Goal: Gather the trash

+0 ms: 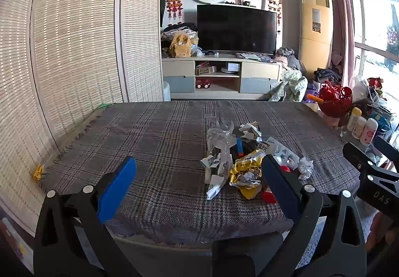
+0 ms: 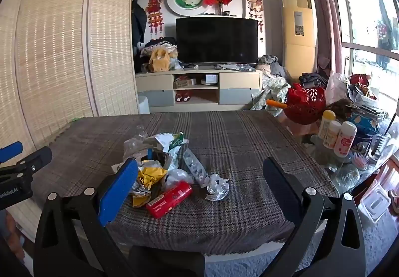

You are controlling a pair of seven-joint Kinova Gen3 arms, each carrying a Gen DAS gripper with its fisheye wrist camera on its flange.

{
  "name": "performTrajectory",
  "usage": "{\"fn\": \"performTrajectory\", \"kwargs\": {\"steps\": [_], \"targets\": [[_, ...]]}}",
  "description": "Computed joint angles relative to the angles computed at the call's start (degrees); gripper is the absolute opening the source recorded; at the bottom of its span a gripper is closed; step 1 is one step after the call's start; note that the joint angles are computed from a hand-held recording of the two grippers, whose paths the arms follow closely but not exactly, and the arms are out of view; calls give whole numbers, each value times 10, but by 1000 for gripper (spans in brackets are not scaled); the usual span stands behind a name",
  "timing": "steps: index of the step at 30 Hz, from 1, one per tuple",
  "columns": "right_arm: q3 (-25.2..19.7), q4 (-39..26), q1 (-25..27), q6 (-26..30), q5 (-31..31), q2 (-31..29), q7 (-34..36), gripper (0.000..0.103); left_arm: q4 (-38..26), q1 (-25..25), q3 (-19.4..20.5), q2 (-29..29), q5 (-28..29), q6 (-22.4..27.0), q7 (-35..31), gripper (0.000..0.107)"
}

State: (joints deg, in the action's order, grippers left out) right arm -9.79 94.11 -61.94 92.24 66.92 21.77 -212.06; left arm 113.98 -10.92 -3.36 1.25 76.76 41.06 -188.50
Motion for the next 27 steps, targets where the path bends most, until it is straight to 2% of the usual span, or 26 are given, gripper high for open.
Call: {"fn": "performTrajectory", "kwargs": {"steps": [27], "targets": [[-5, 10, 3, -1, 1, -7, -10, 100, 2, 2, 0, -1, 2, -7, -10, 95]]}}
